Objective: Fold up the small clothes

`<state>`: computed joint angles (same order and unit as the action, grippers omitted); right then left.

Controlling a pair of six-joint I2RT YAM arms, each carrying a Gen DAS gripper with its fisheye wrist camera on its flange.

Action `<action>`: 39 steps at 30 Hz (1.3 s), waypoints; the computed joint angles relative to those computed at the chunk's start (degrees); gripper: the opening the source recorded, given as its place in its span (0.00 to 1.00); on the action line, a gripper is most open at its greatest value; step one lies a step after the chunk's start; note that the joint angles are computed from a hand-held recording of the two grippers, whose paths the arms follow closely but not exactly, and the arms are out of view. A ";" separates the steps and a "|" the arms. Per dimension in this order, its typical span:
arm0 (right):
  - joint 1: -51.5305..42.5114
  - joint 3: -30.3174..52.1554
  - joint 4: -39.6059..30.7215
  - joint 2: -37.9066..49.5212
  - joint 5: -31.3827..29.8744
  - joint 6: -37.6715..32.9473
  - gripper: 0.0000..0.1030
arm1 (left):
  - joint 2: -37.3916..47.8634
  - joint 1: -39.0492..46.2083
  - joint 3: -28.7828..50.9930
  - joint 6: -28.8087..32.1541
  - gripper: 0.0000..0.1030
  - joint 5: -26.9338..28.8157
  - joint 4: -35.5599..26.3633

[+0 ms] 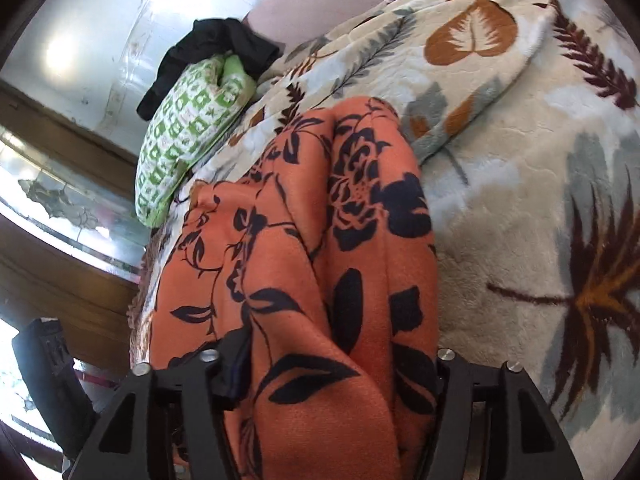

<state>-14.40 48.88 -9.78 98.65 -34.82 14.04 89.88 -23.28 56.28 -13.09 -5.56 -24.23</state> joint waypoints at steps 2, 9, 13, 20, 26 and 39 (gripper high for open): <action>-0.03 -1.73 0.77 -4.34 3.88 -1.15 0.66 | -1.46 -0.34 -0.56 -0.52 0.56 -1.46 -0.17; 0.89 -7.04 7.72 -20.15 12.47 -5.08 0.65 | -4.81 -0.44 -0.82 1.42 0.56 -8.53 1.69; 4.17 -1.82 4.90 -18.31 10.77 -6.64 0.34 | -3.57 1.76 0.06 2.04 0.56 -7.61 2.11; 7.50 3.44 3.11 -6.07 12.93 -4.80 0.33 | -0.94 3.23 0.59 3.25 0.56 -7.05 3.51; 7.58 2.89 3.23 -3.15 17.20 -8.07 0.31 | -0.07 2.88 0.96 3.31 0.58 -7.51 3.23; 6.16 -5.35 -6.04 -19.52 16.11 -12.18 0.34 | -8.83 0.48 0.16 -0.74 0.66 -12.65 -1.24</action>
